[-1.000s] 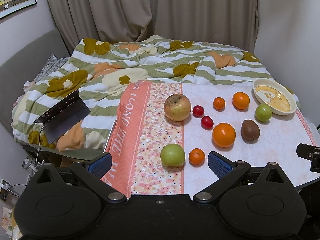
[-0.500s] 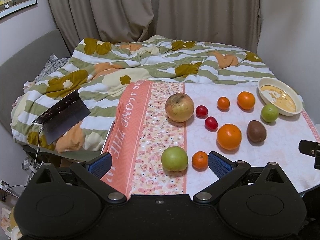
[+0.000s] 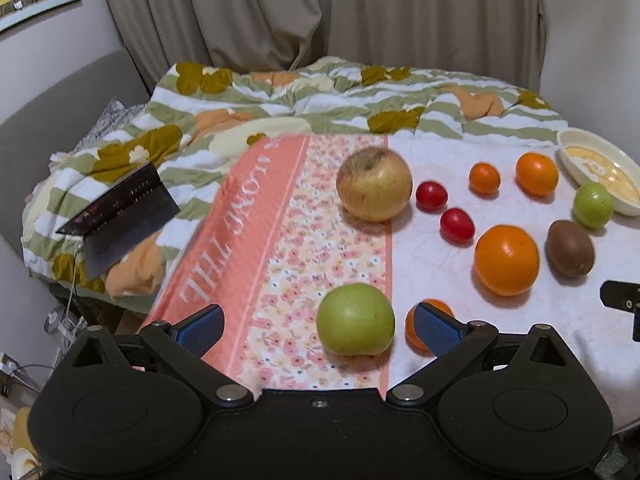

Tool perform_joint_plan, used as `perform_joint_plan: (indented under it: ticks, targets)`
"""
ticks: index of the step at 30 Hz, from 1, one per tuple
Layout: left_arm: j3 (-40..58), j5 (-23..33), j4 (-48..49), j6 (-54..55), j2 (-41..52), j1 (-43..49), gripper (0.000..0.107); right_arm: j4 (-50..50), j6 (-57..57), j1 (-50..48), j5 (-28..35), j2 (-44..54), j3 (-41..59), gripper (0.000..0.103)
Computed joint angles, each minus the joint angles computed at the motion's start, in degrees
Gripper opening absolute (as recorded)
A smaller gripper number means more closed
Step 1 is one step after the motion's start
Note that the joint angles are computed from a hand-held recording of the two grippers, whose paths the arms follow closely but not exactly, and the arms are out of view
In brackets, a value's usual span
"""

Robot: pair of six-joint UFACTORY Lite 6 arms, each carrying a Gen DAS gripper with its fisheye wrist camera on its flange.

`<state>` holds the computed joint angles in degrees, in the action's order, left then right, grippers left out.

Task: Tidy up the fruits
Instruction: 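Grasp the green apple with the left tool while the right tool grasps the kiwi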

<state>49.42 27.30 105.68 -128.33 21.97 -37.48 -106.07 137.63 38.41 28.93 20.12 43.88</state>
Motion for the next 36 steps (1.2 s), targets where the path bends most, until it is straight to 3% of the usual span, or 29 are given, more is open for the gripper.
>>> perform_joint_plan:
  ticks: [8,13,17,24,29,31,36]
  targets:
    - [4.2,-2.0,1.3,-3.3,6.7,1.3,0.09,-12.8,7.9,-3.8,-1.6,8.3,5.9,0.103]
    - [5.8,-3.6,2.8,-5.2,8.6,2.0,0.083,-15.1,8.3,-5.0,-1.9,12.0,9.7,0.103]
    - [6.5,-5.7,5.1,-7.4,9.5,2.8,0.072,-16.3,8.4,-6.1,-2.8,14.5,12.4,0.102]
    - [7.0,-7.7,10.2,-11.0,9.9,3.4,0.058,-19.3,9.9,-8.1,-4.4,17.7,15.8,0.089]
    - [7.5,-7.3,10.5,-9.7,10.4,3.2,0.057,-21.1,12.2,-8.9,-5.1,18.8,16.8,0.081]
    - [7.2,-7.6,12.3,-11.2,10.1,3.6,0.057,-23.1,14.4,-9.0,-5.1,18.8,16.5,0.072]
    - [6.1,-7.9,13.4,-11.5,9.0,4.1,0.057,-22.6,15.4,-8.8,-4.9,18.0,15.8,0.07]
